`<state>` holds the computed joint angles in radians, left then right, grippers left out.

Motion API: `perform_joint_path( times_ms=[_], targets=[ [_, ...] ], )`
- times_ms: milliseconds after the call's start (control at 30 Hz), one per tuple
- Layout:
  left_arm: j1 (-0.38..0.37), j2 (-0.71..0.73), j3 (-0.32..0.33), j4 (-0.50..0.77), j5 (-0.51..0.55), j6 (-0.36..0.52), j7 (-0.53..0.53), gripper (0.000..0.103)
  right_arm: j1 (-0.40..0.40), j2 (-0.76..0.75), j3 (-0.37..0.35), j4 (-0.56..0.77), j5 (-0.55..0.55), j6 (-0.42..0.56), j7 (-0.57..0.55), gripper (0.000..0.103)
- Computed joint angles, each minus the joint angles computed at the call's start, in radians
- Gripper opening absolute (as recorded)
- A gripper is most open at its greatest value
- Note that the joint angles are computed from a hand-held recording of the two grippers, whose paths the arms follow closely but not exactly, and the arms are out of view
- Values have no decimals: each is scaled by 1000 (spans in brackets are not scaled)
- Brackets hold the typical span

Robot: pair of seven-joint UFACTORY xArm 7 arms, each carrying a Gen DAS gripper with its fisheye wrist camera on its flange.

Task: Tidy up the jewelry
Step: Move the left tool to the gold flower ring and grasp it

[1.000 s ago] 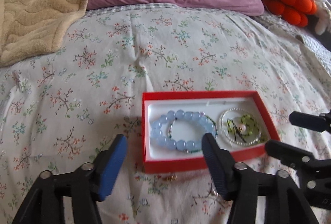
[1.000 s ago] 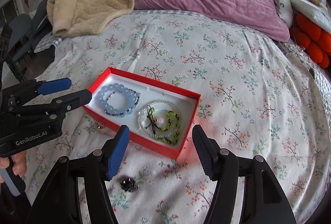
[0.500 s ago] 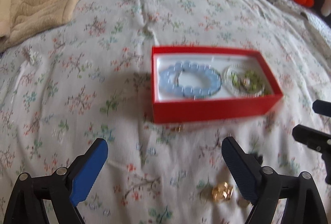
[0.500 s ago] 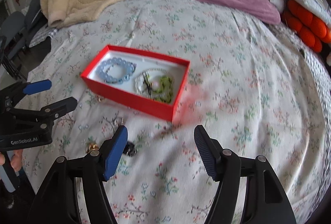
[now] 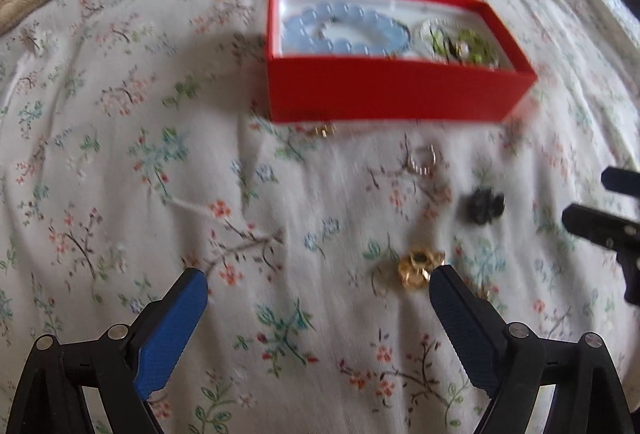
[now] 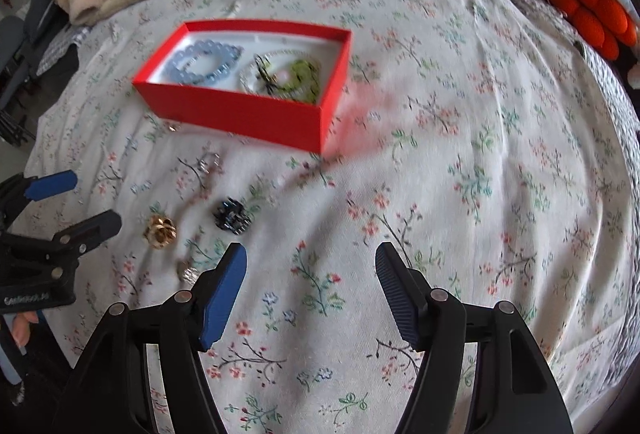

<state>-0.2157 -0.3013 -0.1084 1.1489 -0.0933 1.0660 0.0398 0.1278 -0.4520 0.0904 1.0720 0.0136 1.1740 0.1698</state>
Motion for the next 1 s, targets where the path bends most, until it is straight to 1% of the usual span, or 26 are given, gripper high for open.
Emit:
perform_joint_path(
  times_ms=[200, 267, 367, 467, 533, 567, 633, 767, 800, 833, 1000],
  targets=[
    [-23, -18, -11, -40, -4, -7, 34, 92, -5, -3, -3, -19, -10, 21, 0, 70],
    [-28, -20, -17, -48, 4, -14, 40, 88, -7, -7, -3, -26, -16, 27, -2, 70],
    [-32, -11, -22, -49, 7, -22, 38, 78, -9, -4, -3, -28, -20, 29, -4, 70],
    [-40, 3, -16, -44, -19, -26, 38, 66, -10, -3, -5, -27, -20, 32, -8, 70],
    [-44, 11, -14, -41, -35, -32, 40, 55, -10, -4, -5, -27, -21, 31, -11, 70],
    [-46, 13, -12, -42, -47, -35, 45, 53, -10, -3, -5, -27, -22, 32, -12, 70],
    [-54, 19, -6, -42, -75, -38, 62, 46, -11, -3, -4, -27, -25, 31, -14, 70],
    [-59, 28, -5, -41, -104, -46, 78, 36, -9, 3, -2, -23, -25, 37, -16, 70],
    [-60, 30, -5, -41, -107, -48, 83, 29, -8, 5, -1, -22, -25, 37, -16, 70],
    [-60, 34, -6, -40, -108, -50, 88, 19, -7, 7, 1, -21, -25, 37, -16, 70],
    [-59, 41, -3, -19, -114, -32, 106, 19, 0, 15, 5, -16, -20, 32, -13, 70]
  ],
)
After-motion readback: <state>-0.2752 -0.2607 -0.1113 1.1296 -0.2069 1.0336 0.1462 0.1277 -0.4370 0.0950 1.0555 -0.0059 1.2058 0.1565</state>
